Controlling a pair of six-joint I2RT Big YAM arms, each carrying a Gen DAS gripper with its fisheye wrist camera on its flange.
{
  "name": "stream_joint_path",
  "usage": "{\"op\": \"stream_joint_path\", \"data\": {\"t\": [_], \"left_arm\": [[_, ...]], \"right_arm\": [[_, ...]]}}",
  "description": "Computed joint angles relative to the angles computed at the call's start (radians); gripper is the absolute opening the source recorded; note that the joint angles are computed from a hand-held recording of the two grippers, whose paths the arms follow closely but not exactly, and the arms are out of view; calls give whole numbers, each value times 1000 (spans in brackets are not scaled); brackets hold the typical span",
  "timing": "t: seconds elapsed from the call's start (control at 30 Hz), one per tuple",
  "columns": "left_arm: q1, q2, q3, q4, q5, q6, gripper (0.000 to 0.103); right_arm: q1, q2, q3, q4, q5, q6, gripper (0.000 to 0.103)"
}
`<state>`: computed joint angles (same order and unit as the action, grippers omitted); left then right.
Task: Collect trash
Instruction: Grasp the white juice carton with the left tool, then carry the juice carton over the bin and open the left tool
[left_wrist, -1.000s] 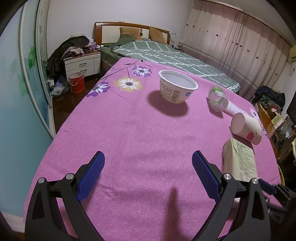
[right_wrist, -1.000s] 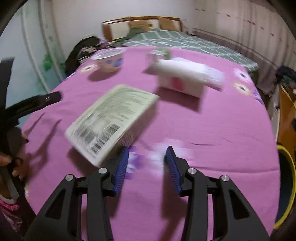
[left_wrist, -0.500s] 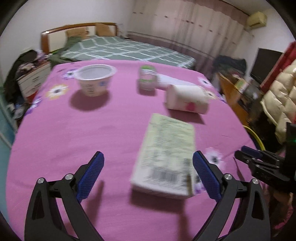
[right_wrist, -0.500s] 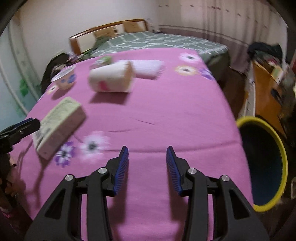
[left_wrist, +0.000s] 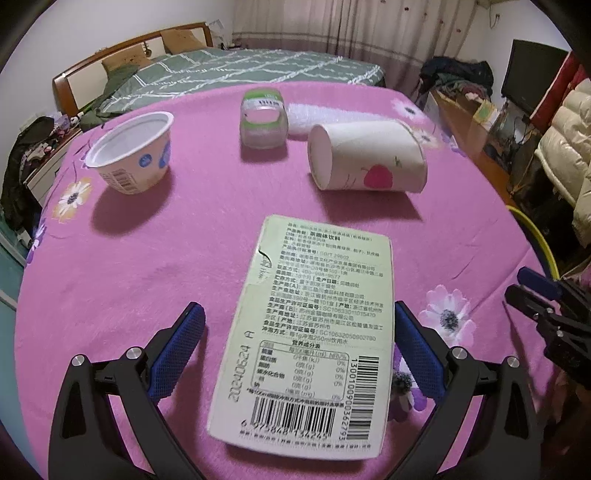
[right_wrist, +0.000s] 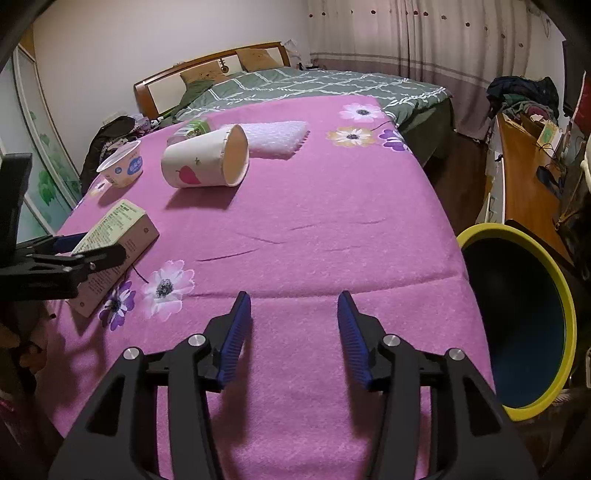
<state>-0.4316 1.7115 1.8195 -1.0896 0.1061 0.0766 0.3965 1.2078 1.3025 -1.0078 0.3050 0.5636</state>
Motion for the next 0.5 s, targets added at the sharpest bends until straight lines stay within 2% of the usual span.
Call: {"op": "stream_joint_path", "data": {"t": [0.1,0.2,0.3,0.5], "left_arm": [[-7,17,12,-6,-18,7,94],[-13,19,15,-2,-38,17,86],[-14,23,25,-4,-41,14,72],[-20,16,43,0,-29,2,71]], "right_arm": [[1,3,3,-2,3,-2,48],[1,3,3,-2,3,-4,48],[2,4,4,-4,6,-1,48],[-12,-11,-4,-8,8,11,48]]}}
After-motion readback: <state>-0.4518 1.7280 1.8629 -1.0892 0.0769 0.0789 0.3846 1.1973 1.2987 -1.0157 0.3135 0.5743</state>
